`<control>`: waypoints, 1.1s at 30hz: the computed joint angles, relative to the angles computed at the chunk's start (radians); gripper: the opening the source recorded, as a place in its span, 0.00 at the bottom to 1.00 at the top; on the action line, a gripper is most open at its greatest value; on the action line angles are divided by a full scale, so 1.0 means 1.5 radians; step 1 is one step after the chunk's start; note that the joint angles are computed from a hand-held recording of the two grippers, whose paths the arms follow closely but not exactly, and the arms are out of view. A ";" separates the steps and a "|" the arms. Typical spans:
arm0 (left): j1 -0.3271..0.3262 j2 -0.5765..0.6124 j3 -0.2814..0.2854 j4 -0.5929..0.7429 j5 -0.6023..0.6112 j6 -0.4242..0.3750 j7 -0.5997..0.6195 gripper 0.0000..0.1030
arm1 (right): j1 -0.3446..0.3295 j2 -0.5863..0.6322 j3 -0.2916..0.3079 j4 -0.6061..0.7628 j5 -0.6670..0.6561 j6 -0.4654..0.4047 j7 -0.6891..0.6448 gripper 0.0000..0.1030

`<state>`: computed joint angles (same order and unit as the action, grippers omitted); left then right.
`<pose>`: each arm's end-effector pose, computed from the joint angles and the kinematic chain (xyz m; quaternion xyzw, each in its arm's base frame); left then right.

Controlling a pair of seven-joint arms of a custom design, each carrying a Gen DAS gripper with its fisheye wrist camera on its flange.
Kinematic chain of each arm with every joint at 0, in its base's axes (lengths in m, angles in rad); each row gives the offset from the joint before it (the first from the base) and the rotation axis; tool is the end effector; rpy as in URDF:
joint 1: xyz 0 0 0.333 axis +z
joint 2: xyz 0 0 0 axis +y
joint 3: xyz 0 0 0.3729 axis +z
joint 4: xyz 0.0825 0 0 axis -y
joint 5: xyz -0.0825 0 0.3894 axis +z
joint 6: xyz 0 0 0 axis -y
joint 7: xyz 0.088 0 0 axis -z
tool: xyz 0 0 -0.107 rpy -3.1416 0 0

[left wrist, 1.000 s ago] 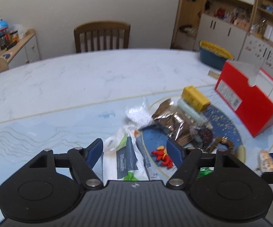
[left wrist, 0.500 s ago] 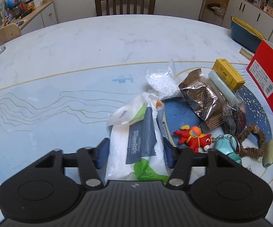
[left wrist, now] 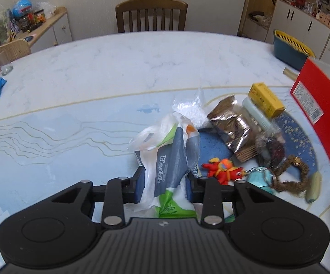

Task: Organize objects
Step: 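Lift the bunny plush with the right tool while the left tool carries the wipes pack to the red box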

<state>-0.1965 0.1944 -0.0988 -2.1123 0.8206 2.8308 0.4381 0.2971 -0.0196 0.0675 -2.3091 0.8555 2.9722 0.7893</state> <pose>0.5791 -0.2122 0.4233 -0.7098 0.6283 -0.2255 0.2248 0.5256 0.1453 0.4679 -0.7621 0.5343 -0.1452 0.3357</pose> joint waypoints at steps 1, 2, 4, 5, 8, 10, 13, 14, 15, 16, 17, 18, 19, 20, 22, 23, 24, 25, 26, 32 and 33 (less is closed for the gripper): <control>-0.002 -0.008 0.000 -0.003 0.002 0.000 -0.006 0.32 | -0.002 0.001 -0.004 0.007 0.019 -0.007 -0.024 0.50; -0.005 -0.016 0.000 -0.006 0.008 0.001 -0.015 0.32 | -0.004 0.002 -0.007 0.015 0.040 -0.015 -0.050 0.50; -0.008 -0.032 -0.007 -0.009 0.008 -0.005 -0.027 0.32 | -0.012 0.003 -0.014 0.032 0.081 -0.037 -0.104 0.50; -0.009 -0.040 -0.012 -0.010 0.005 -0.009 -0.032 0.32 | -0.017 0.005 -0.017 0.041 0.097 -0.049 -0.125 0.50; -0.018 -0.054 -0.028 -0.001 0.009 -0.025 -0.045 0.32 | -0.037 0.011 -0.026 0.069 0.129 -0.088 -0.174 0.50; -0.027 -0.054 -0.038 0.016 0.013 -0.039 -0.056 0.32 | -0.051 0.017 -0.032 0.088 0.142 -0.115 -0.200 0.50; -0.043 -0.043 -0.050 0.053 0.015 -0.061 -0.065 0.32 | -0.074 0.025 -0.039 0.114 0.160 -0.149 -0.243 0.50; -0.050 -0.037 -0.053 0.066 0.018 -0.068 -0.070 0.32 | -0.081 0.029 -0.041 0.122 0.160 -0.156 -0.251 0.50; -0.057 -0.030 -0.055 0.080 0.021 -0.073 -0.074 0.32 | -0.088 0.033 -0.043 0.129 0.159 -0.164 -0.258 0.50; -0.064 -0.022 -0.056 0.096 0.023 -0.077 -0.077 0.32 | -0.095 0.037 -0.044 0.137 0.158 -0.173 -0.264 0.50; -0.071 -0.013 -0.057 0.111 0.026 -0.079 -0.079 0.32 | -0.103 0.041 -0.046 0.144 0.160 -0.181 -0.270 0.50; -0.079 -0.003 -0.057 0.128 0.026 -0.083 -0.080 0.32 | -0.110 0.045 -0.048 0.152 0.159 -0.188 -0.276 0.50; -0.086 0.009 -0.058 0.147 0.023 -0.088 -0.077 0.32 | -0.116 0.049 -0.049 0.157 0.158 -0.193 -0.281 0.50; -0.092 0.022 -0.059 0.167 0.016 -0.092 -0.070 0.32 | -0.123 0.054 -0.050 0.164 0.154 -0.197 -0.283 0.50; -0.108 0.050 -0.058 0.211 0.008 -0.101 -0.055 0.32 | -0.136 0.063 -0.052 0.176 0.152 -0.204 -0.292 0.50; -0.116 0.064 -0.057 0.234 0.002 -0.106 -0.044 0.32 | -0.143 0.067 -0.053 0.181 0.153 -0.206 -0.298 0.50; -0.125 0.081 -0.056 0.260 -0.003 -0.110 -0.031 0.32 | -0.148 0.070 -0.053 0.185 0.154 -0.206 -0.304 0.50; -0.133 0.097 -0.055 0.285 -0.010 -0.116 -0.017 0.32 | -0.155 0.074 -0.054 0.191 0.156 -0.209 -0.310 0.50; -0.143 0.116 -0.054 0.314 -0.017 -0.124 -0.002 0.32 | -0.161 0.079 -0.054 0.197 0.157 -0.211 -0.313 0.50; -0.194 0.225 -0.044 0.474 -0.079 -0.168 0.090 0.32 | -0.191 0.107 -0.054 0.226 0.151 -0.211 -0.310 0.50; -0.201 0.244 -0.044 0.503 -0.093 -0.179 0.110 0.32 | -0.196 0.112 -0.054 0.230 0.152 -0.211 -0.311 0.50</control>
